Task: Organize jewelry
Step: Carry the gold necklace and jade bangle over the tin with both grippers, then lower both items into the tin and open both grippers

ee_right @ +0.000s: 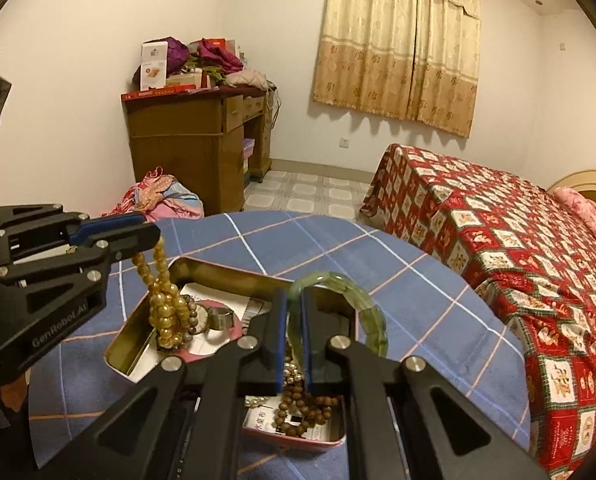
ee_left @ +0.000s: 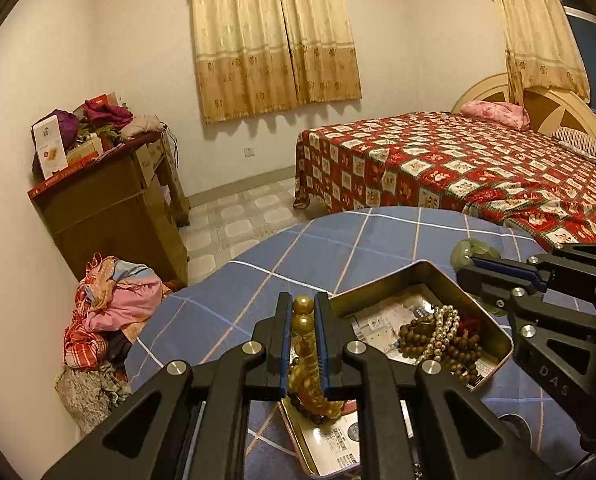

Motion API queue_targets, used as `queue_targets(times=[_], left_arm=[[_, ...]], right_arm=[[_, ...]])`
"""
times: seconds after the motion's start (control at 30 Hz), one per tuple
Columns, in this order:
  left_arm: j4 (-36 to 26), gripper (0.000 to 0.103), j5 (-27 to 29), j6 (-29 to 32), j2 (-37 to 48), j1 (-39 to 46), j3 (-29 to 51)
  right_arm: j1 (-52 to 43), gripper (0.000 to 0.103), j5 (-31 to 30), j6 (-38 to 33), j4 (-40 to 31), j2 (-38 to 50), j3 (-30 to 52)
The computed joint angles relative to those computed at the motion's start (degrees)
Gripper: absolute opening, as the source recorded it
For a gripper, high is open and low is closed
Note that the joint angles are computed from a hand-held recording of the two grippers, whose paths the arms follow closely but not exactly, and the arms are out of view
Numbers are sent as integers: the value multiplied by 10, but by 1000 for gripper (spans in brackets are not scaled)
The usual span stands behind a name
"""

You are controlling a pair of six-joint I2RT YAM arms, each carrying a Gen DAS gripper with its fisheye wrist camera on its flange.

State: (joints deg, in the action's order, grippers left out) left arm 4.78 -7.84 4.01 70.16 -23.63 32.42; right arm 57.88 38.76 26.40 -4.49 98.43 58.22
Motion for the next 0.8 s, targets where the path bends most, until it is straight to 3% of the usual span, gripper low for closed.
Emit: queue_targets(times=[0.63,0.73,0.77,0.8], left_arm=[[48,10,-14,20,80,18,-16],[47,11,-21,26,84,19,-15],[47,14,-28,29,86,16,-15],[47,27,-34,30,87,14,-15]], right_arm=[[-13,9,-44,-6,6,52,18],[-13,16,-44,-7,3,58,21],[-9,20,-32,-8,0,60,23],[-7,27,-26,-11,-2,62,24]])
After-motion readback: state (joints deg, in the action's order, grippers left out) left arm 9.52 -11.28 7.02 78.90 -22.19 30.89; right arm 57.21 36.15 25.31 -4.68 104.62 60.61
